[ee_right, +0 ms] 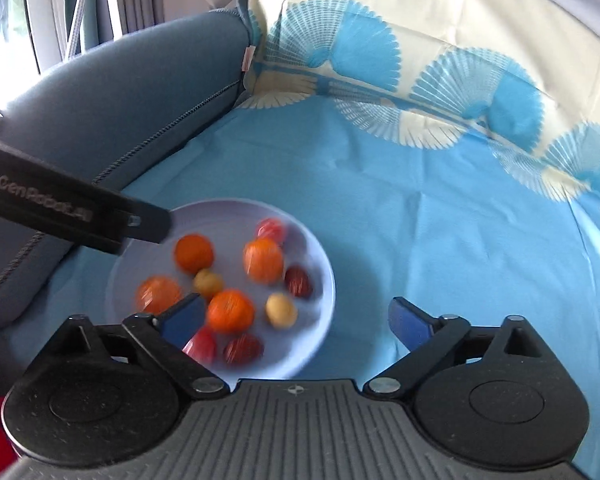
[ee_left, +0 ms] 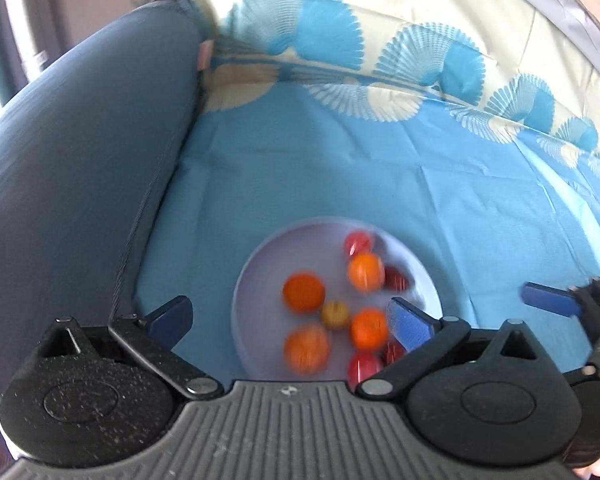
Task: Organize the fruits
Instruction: 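Lower both fruits into the plate and open both tools, then withdraw both open tools from the plate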
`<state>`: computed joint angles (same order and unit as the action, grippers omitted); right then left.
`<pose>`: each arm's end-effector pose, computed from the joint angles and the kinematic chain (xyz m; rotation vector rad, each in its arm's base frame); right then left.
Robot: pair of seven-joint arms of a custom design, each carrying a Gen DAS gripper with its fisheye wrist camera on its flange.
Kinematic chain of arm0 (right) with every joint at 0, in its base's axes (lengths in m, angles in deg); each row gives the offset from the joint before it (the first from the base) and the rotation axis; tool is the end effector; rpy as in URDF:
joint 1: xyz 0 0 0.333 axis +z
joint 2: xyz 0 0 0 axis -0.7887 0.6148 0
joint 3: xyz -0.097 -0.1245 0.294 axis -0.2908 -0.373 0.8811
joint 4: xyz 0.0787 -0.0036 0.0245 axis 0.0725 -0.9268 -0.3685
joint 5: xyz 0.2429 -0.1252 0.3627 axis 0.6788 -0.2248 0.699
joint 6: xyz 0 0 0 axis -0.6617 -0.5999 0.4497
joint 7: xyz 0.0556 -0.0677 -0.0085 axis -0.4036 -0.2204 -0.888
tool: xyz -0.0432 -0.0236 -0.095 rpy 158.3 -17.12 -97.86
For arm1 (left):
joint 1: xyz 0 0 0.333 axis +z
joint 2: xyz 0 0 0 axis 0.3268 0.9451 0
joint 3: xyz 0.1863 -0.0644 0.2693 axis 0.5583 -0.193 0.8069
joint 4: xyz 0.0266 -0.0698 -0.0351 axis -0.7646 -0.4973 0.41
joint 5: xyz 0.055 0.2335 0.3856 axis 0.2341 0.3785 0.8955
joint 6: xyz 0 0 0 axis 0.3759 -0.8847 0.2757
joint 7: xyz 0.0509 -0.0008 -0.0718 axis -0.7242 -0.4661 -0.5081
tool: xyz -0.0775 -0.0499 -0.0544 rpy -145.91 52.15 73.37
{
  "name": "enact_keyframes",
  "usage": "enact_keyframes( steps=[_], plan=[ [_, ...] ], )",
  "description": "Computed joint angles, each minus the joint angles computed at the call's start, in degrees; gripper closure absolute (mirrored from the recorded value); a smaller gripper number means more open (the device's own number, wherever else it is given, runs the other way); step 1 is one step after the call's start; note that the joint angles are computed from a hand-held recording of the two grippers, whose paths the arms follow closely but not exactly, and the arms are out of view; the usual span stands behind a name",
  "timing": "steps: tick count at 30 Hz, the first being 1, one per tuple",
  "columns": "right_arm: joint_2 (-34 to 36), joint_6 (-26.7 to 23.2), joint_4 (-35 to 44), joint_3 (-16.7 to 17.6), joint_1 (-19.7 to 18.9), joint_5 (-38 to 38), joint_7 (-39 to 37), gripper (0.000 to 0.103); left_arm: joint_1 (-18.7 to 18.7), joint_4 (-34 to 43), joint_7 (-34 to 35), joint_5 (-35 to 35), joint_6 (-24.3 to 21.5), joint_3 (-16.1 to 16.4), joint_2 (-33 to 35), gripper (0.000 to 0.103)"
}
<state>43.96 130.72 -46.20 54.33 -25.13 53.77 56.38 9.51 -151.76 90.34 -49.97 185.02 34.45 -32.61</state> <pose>0.6246 0.3753 0.4430 -2.0929 1.3300 -0.5273 0.6309 -0.2243 0.4886 -1.9548 1.7727 -0.6111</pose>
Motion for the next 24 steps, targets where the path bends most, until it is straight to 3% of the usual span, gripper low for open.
enact_keyframes(
  steps=[8,13,24],
  plan=[
    [-13.8,-0.6,-12.3,2.6,-0.7,-1.1,5.2,0.001,-0.1,-8.1,-6.1,-2.7,-7.7,-2.9,-12.4,0.000],
    [-19.8,1.2,-17.6,5.0,-2.7,-11.3,15.2,0.001,0.1,-10.9,-8.5,-1.1,-10.1,-5.2,-17.1,0.000],
    [-27.9,2.1,-23.7,10.6,-8.5,-19.3,24.0,0.001,-0.3,-13.7,-11.8,0.8,-12.6,-8.3,-22.5,0.000]
  ],
)
